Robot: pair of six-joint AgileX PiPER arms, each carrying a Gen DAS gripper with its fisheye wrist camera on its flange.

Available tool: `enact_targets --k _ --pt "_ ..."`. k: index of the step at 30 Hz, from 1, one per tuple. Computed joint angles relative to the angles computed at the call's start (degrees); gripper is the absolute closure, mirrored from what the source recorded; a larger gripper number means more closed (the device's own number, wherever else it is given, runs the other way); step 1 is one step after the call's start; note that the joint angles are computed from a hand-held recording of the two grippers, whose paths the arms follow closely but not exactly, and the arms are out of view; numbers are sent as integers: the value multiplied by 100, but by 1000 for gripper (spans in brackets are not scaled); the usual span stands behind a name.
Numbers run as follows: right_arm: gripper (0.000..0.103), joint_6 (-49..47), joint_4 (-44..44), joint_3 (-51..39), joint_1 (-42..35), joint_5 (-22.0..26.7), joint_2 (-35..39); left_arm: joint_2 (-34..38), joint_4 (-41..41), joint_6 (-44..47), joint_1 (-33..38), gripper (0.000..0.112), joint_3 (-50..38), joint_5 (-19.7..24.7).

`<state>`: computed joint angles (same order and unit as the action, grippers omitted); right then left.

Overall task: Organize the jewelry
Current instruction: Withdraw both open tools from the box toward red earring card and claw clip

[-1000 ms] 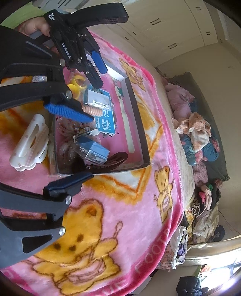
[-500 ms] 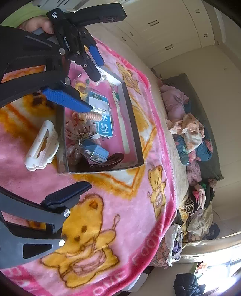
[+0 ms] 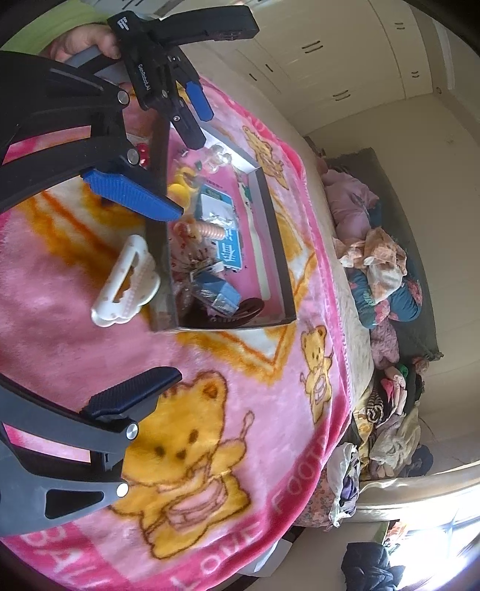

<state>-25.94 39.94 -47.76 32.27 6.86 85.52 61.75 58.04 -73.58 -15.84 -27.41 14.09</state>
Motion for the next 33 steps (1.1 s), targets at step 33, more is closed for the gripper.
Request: enact_targets --k 33 --pt "24 200 -323 890 226 -264 -336 -444 -319 -272 -1097 23 748 693"
